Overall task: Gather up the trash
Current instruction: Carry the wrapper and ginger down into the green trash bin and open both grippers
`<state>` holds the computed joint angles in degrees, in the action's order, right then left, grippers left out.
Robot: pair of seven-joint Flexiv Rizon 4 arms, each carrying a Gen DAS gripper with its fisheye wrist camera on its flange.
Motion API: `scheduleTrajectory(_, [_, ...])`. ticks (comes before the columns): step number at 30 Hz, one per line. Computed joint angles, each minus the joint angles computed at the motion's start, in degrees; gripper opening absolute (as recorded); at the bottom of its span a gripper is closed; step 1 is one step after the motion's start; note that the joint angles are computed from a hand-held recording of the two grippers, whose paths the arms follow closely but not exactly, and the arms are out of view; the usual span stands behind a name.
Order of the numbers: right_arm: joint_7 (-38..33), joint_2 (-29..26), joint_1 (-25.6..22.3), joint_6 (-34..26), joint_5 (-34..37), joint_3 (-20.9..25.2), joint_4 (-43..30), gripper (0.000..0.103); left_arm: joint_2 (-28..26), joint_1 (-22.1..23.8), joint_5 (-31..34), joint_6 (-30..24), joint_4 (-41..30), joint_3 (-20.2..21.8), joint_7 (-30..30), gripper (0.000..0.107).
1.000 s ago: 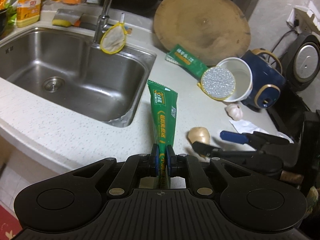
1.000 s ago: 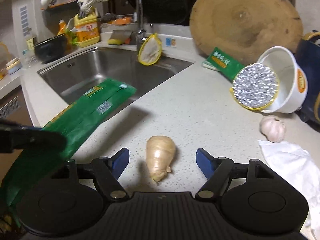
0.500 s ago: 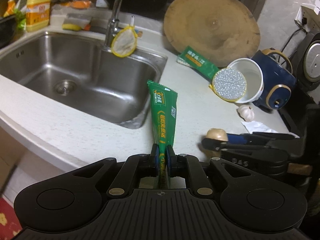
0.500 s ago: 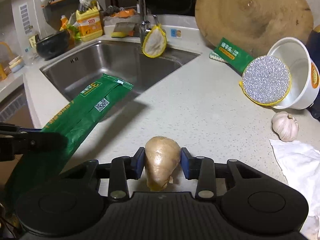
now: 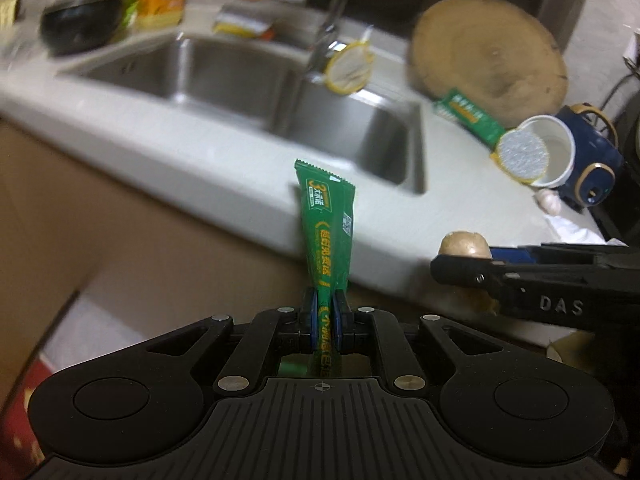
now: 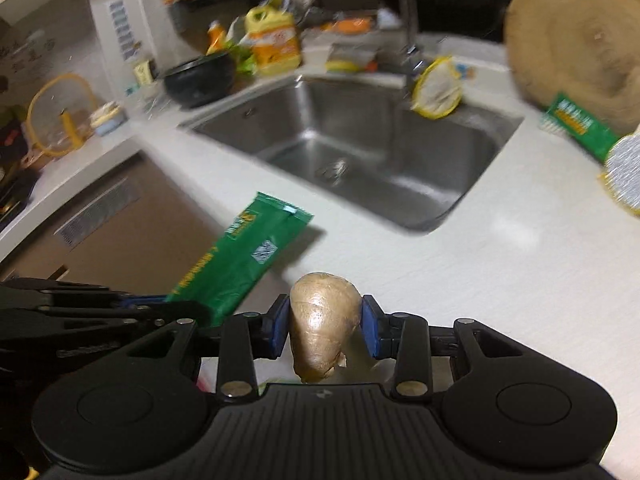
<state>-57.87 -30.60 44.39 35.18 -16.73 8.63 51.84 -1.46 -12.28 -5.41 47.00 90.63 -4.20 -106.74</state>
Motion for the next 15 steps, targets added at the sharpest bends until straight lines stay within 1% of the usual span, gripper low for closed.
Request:
scheduleTrajectory(2, [-0.2,-1.6,0.9,-4.4,1.2,0.9,-3.3,0.037,1.4,0.2,-2.8,0.3,3.3,0.8,0.7,0.011])
scheduleTrajectory(5, [-2.5,-4.2,2.3,-11.6,2.5,1.3,-8.3,0.037,2.5,0.7,-6.2,0.7,7.5,1.5,0.6,0.011])
scheduleTrajectory(9, [-4.7,-7.9,3.5,-19.4,4.3,0.6,-14.8,0.037,2.2,1.2,-12.2,0.4,11.3,1.7,-0.4,0.011])
scheduleTrajectory(12, [-5.5,-8.9,3.3,-21.7,6.4,0.4,-15.7,0.037,1.5,1.1,-16.3,-0.9,13.8,1.4,-1.2,0.011])
scheduleTrajectory(15, [-6.3,-8.8,2.1,-20.5,9.3,1.0,-12.9,0.037,1.1,1.1,-17.4,-4.1,16.1,1.3,-3.1,0.011])
